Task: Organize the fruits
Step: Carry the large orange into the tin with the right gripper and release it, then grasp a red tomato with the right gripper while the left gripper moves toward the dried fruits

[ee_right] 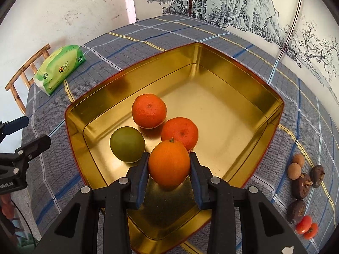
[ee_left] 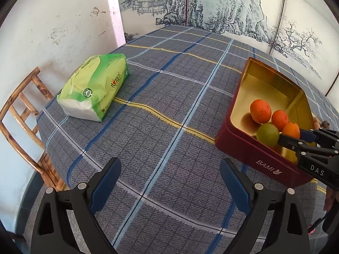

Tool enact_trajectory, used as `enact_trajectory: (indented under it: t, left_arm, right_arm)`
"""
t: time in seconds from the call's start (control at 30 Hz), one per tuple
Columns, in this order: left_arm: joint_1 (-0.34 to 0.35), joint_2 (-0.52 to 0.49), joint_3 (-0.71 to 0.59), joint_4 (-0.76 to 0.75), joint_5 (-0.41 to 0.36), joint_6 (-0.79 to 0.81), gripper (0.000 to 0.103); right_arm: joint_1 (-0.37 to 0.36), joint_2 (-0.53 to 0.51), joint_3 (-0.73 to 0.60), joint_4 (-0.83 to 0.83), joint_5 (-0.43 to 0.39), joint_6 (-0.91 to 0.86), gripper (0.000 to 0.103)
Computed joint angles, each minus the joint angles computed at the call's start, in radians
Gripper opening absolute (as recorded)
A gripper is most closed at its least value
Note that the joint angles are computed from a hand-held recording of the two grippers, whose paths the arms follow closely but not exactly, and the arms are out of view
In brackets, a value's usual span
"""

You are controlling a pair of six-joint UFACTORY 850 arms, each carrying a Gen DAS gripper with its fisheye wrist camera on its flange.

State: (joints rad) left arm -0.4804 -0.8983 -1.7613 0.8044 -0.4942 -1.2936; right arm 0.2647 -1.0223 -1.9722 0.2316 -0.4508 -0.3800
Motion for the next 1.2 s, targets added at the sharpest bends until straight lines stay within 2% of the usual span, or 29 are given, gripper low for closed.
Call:
enact_trajectory:
  t: [0.23, 0.43, 0.57, 0.8, 0.87, 1.0, 1.17, 1.2]
  left_arm:
    - [-0.002, -0.005, -0.004, -0.022, -0.001, 0.017, 0.094]
    - [-0.002, -0.005, -0.01, -0.025, -0.01, 0.02, 0.094]
    - [-0.01, 0.001, -0.009, -0.003, -0.013, 0.012, 0.094]
    - [-0.032, 0.006, -0.032, 0.032, -0.016, 0.022, 0.094]
    - [-0.04, 0.005, -0.042, 0.039, -0.016, 0.031, 0.094]
    - [-0.059, -0.011, -0.082, 0.023, -0.02, 0.074, 0.094]
    - [-0.083, -0.047, -0.156, -0.047, -0.023, 0.181, 0.094]
    - [-0.088, -0.058, -0.176, -0.064, -0.026, 0.21, 0.094]
  right_arm:
    - [0.0, -0.002, -0.001, 0.014, 0.006, -0.005, 0.036]
    - [-0.008, 0.03, 0.043, 0.124, 0.036, -0.102, 0.045]
    - [-0.02, 0.086, 0.118, 0.271, 0.074, -0.236, 0.045]
    - [-0.076, 0.228, 0.319, 0.658, 0.163, -0.617, 0.047]
    - [-0.097, 0.257, 0.366, 0.717, 0.196, -0.686, 0.047]
    - [-0.161, 0.306, 0.446, 0.668, 0.268, -0.619, 0.047]
    - [-0.252, 0.336, 0.519, 0.486, 0.333, -0.381, 0.047]
    - [-0.264, 0.339, 0.528, 0.488, 0.337, -0.376, 0.047]
